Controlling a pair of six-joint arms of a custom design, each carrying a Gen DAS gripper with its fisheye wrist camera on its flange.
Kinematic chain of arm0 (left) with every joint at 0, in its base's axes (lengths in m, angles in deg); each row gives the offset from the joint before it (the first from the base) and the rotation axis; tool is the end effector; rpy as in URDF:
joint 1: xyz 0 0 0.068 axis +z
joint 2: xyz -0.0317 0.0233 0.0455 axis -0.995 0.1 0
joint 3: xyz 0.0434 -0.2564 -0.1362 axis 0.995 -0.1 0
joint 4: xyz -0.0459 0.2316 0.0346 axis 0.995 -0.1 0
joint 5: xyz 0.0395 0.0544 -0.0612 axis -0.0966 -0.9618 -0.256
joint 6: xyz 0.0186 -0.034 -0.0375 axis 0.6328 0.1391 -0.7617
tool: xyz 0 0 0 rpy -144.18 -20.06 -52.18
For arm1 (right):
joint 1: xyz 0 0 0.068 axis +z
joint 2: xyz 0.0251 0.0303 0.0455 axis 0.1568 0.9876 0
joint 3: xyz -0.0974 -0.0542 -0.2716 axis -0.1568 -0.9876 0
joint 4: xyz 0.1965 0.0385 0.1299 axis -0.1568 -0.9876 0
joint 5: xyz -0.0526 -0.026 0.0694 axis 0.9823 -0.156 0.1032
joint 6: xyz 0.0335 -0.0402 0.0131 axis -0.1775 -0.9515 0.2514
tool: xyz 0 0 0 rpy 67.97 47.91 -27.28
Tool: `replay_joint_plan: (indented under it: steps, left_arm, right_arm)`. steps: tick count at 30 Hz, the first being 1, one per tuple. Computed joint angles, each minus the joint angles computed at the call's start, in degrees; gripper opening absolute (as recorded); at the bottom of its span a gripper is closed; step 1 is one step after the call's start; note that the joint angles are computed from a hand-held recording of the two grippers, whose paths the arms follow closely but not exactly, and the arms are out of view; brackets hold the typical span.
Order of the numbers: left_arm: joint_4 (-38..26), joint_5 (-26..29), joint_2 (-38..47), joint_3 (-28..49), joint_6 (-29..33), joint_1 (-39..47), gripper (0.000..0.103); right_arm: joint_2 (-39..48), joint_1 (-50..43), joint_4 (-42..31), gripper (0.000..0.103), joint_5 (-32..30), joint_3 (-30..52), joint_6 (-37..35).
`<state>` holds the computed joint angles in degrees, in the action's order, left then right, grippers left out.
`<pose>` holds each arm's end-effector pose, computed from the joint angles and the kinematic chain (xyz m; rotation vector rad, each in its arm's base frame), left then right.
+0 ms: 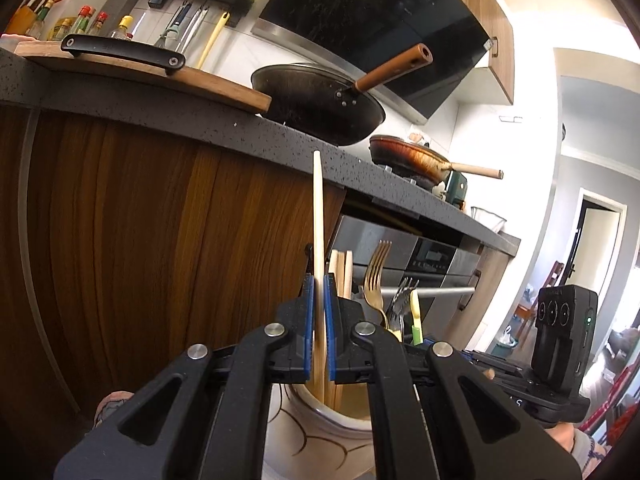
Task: Organize utensils
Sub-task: 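Carry and lower chopstick into tall holder with left tool while right lowers yellow spoon into small holder, then open both tools to release the utensils and pull them back from the holder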
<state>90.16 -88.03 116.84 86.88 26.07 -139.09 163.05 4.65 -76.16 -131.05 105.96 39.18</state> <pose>0.2056 -0.2444 0.2909 -0.2090 1.7329 -0.2744 0.3120 0.0056 0.2545 -0.7206 1.8800 0.8323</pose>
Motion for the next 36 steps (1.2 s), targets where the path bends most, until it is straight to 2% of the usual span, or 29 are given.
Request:
replay_joint_plan:
  steps: [9,16,19,21,22,23,25,27,29,31,32,34,36]
  left_arm:
    - [-1.53,0.7,1.19,0.88,-0.24,-0.26,0.005]
    - [-3.5,-1.08,1.13,1.91,0.44,-1.14,0.006]
    - [-6.58,-2.0,0.09,2.62,0.22,-1.4,0.008]
    - [-6.05,-5.64,-1.22,1.44,0.42,-2.63,0.028]
    - [-5.17,-7.02,-1.87,0.52,0.32,-3.17,0.046]
    - [-4.35,-8.2,-2.56,-0.35,0.4,-3.7,0.053]
    - [-3.96,-11.79,-3.45,-1.15,1.5,-5.64,0.058]
    - [-2.68,-15.03,-4.32,-2.48,2.03,-7.5,0.072]
    - [-1.86,-17.73,-5.39,-3.92,1.75,-9.1,0.076]
    - [-4.77,-21.54,-6.41,-3.95,0.02,-11.18,0.079]
    - [-5.78,-22.94,-6.81,-4.0,-0.81,-12.16,0.083]
    - [-9.3,-27.25,-7.15,-3.82,-4.08,-15.24,0.085]
    - [-18.6,-30.1,-6.62,-1.42,-10.93,-17.66,0.091]
  right_arm:
    - [-0.91,0.16,0.76,0.011,1.28,-1.03,-0.66]
    - [-1.92,-1.7,2.67,0.011,-0.27,-1.72,0.99]
    - [-1.64,-2.84,2.4,0.016,-1.72,-1.04,1.8]
    - [-2.02,-4.09,5.14,0.025,-2.68,-1.95,3.71]
    - [-2.03,-4.59,5.97,0.026,-3.42,-2.09,4.88]
    - [-2.1,-5.0,6.2,0.027,-4.16,-2.0,6.13]
    - [-2.68,-5.3,7.33,0.028,-5.38,-2.24,7.38]
    - [-3.45,-5.69,9.39,0.043,-5.91,-3.26,8.87]
    - [-3.71,-6.17,9.24,0.044,-6.99,-3.55,8.69]
    - [-4.92,-6.74,9.52,0.051,-6.82,-4.62,7.93]
    - [-5.27,-7.35,9.63,0.058,-7.51,-5.05,7.73]
    - [-6.46,-8.93,10.39,0.063,-8.9,-6.43,7.67]
    - [-7.42,-10.26,10.12,0.07,-10.03,-7.36,6.88]
